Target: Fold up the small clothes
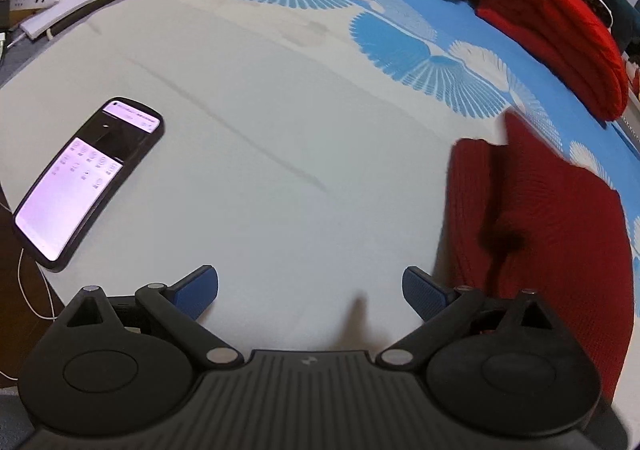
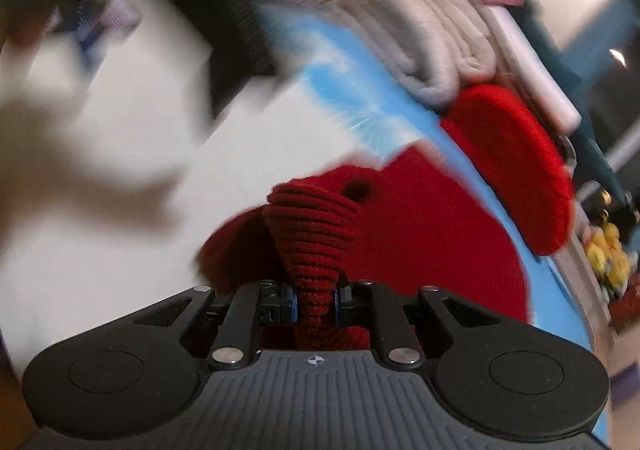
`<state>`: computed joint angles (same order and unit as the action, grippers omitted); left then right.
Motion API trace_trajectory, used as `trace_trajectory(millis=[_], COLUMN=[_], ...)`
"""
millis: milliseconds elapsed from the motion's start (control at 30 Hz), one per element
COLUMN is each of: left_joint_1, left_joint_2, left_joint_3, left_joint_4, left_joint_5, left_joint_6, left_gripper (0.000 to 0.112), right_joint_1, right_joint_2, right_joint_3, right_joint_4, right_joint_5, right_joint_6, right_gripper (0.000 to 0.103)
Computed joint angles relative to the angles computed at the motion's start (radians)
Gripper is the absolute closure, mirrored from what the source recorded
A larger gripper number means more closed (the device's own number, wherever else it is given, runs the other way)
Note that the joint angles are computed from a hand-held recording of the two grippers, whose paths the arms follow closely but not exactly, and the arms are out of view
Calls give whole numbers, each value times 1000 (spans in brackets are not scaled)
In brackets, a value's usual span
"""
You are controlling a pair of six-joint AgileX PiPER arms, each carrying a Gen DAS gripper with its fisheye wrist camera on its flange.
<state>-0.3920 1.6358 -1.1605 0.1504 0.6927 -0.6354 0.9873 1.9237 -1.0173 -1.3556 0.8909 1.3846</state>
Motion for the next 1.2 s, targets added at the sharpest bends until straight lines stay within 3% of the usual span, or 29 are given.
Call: trace_trajectory(millis=[67,200,267,333,400,433,533,633,700,767,800,867,900,967,1033,1133,1200], left_joint_1=[11,22,25,18,9,-3,-46,-102,-138,-202,-232,-294,-313,-302,-278,-266,-281], left_joint_2=[-8,1,2,0,-13,-25,-65,-96,-115,-119,-104,14,62,44,16,30,34], left_joint_3=[6,-3,-2,3,15,27,64,95,122,142,129,41,25,56,94,84,81], left_joint_4=[-32,-73,-91,-84,-80,-62,-26,-37,-115,-59,30,222,274,259,237,194,220], left_joint_5=[-4,0,-10,-24,-42,-59,-130,-208,-271,-311,-281,-124,-77,-104,-164,-161,-152], left_joint_6=[37,85,105,103,105,89,73,114,215,182,128,31,-7,-81,-80,-48,-89], left_gripper=[12,12,12,12,12,12,12,11,11,10,10,10,9,9,9,9,9], right_joint_1=[43,-12,-49,-102,-170,-196,-254,-283,-304,-302,-322,-291,-230,-119,-139,-250,-372], right_joint_2=[66,-30,-122,-244,-378,-434,-545,-526,-518,-547,-537,-453,-401,-385,-464,-607,-648], right_joint_3=[10,68,110,177,242,265,286,266,286,355,364,375,382,397,390,436,440], right_joint_4=[-92,-112,-97,-73,-35,-20,-41,7,17,2,9,82,68,36,109,135,197], right_joint_5=[88,-13,-115,-296,-467,-498,-415,-244,-203,-226,-269,-296,-250,-142,-178,-312,-412], right_joint_6=[42,133,174,237,266,267,317,276,317,427,426,357,351,344,279,333,282], right_gripper=[82,74,67,55,56,56,56,56,56,56,56,56,56,62,64,60,60])
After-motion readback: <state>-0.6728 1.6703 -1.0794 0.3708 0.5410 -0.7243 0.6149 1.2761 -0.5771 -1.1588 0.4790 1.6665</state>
